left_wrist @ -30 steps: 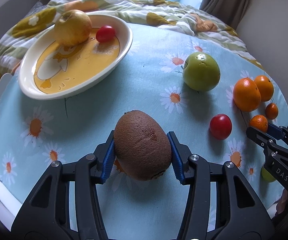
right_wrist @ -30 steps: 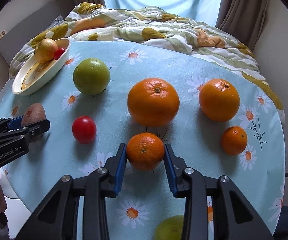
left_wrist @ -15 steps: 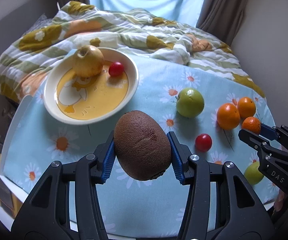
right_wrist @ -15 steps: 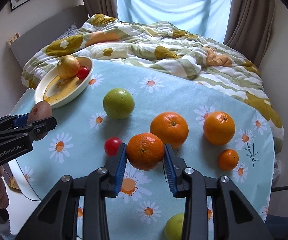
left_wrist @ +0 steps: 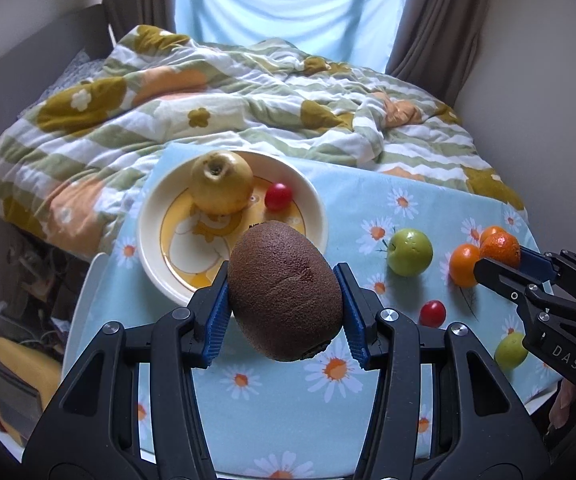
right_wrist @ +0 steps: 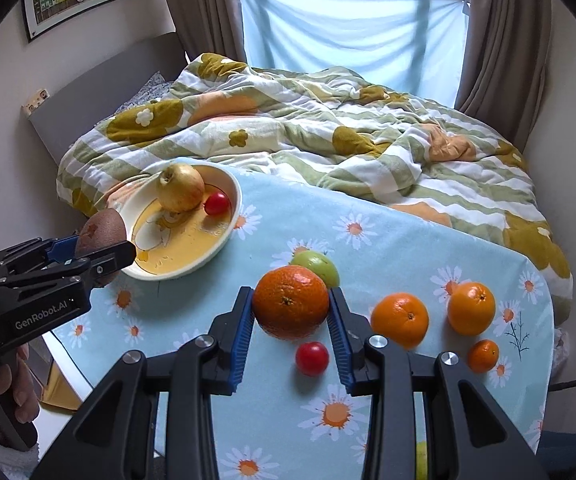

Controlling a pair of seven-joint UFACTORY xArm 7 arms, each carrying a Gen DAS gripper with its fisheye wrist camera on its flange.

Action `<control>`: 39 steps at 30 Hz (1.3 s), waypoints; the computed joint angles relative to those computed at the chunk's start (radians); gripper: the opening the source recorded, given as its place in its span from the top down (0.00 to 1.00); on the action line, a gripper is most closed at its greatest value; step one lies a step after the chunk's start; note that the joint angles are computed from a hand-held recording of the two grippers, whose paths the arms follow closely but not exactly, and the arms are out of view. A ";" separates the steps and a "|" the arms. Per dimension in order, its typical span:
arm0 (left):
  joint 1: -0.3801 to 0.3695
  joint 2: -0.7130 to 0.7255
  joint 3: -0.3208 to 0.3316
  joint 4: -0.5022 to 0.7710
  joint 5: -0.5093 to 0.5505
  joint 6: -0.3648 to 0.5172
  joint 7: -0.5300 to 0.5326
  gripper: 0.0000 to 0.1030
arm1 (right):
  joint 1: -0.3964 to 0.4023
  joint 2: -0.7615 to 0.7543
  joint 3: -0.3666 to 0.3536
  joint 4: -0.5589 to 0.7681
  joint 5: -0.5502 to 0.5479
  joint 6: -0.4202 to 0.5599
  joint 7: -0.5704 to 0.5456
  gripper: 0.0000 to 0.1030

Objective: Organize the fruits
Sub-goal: 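Place the kiwi in the bowl and open the left tool while the right carries the mandarin, then lower the mandarin into the bowl beside the tomato and open the right tool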

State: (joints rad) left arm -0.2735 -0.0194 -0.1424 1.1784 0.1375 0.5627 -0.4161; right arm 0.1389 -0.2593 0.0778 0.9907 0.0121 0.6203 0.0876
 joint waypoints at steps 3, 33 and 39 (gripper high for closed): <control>0.017 0.013 0.019 0.017 -0.056 0.003 0.094 0.47 | 0.005 0.042 0.028 0.050 -0.024 0.006 0.064 0.67; 0.203 0.268 0.024 0.236 -0.440 0.041 0.769 0.46 | 0.152 0.423 0.020 0.383 -0.240 0.094 0.524 0.67; 0.223 0.240 0.040 0.218 -0.486 0.082 0.821 0.30 | 0.162 0.427 0.012 0.411 -0.276 0.113 0.556 0.67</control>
State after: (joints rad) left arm -0.0501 0.2201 -0.1029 1.3965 -0.3482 0.6451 0.4047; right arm 0.3009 0.1682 0.0893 1.4013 -0.2634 0.7329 0.6434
